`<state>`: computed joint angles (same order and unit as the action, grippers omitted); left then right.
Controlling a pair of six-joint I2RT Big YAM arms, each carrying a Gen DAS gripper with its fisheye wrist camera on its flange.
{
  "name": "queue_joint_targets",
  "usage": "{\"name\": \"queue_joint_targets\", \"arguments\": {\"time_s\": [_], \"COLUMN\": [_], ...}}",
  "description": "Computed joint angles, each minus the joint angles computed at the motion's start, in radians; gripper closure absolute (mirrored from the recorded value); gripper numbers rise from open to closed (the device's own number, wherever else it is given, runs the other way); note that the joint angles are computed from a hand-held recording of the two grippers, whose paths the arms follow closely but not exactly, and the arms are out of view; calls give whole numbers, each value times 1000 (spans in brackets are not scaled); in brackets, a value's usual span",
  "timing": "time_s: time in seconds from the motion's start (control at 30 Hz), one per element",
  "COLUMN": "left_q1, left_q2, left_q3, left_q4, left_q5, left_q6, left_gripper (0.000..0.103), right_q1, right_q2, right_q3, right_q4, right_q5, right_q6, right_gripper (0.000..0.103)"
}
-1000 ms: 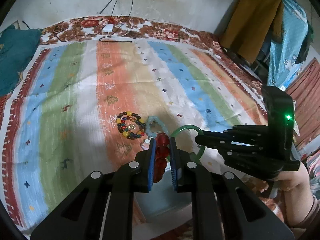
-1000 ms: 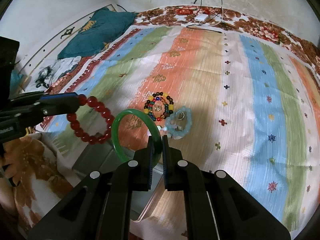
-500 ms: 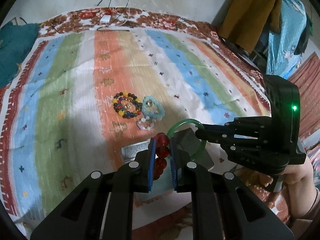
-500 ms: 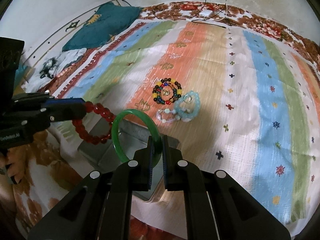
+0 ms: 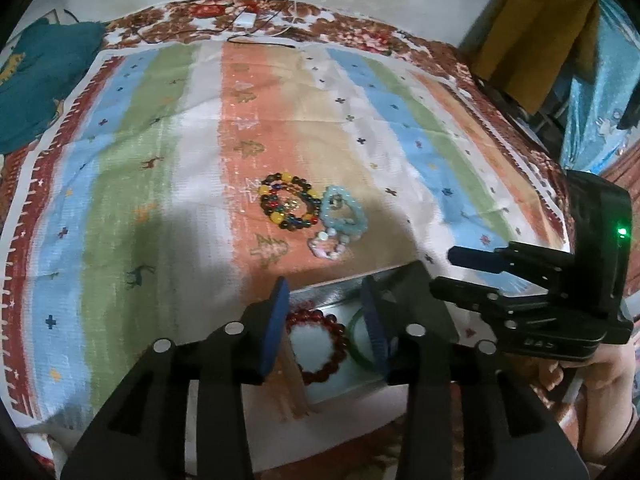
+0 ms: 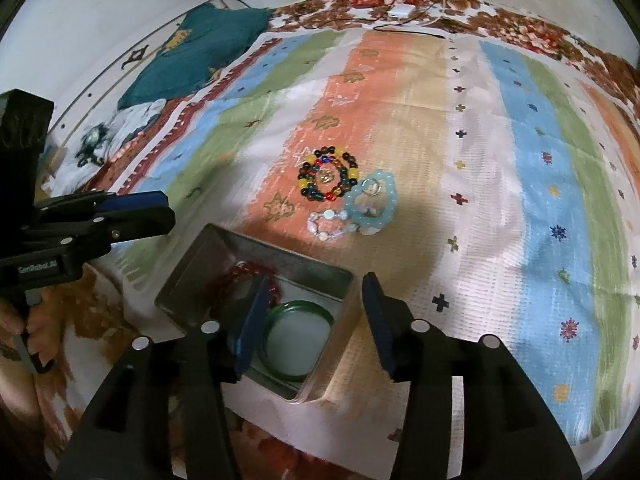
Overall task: Organize jewelry
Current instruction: 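Lower the red bracelet into the tin with the left tool while the right tool drops the bangle in, then grasp the multicolour bead bracelet with the left tool while the right tool grasps the light-blue bracelet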
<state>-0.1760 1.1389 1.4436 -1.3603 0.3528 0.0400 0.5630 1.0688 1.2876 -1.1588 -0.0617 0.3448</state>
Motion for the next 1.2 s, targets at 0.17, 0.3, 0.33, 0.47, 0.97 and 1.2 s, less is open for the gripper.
{"name": "queue_joint_targets", "arguments": {"time_s": [0.17, 0.3, 0.33, 0.47, 0.97, 1.2], "left_q1": [7, 3, 0, -12, -30, -22], "left_q2": [58, 102, 111, 148, 257, 320], "left_q3": [40, 69, 74, 97, 165, 206], "left_q4": [-5, -7, -9, -19, -45, -61], "left_q5": [-13, -35, -38, -63, -92, -67], "left_q6": [-9, -21, -20, -6, -1, -25], "left_gripper": [52, 46, 46, 44, 40, 40], "right_q1": [-21, -47, -55, -75, -126, -136], "right_q2": [18, 41, 50, 74, 178, 224], "right_q3": [12, 30, 37, 60, 132, 154], "right_q4": [-7, -16, -19, -27, -64, -79], "right_q5": [1, 6, 5, -4, 20, 26], "right_q6": [-3, -4, -7, -18, -65, -77], "right_gripper": [45, 42, 41, 41, 38, 38]}}
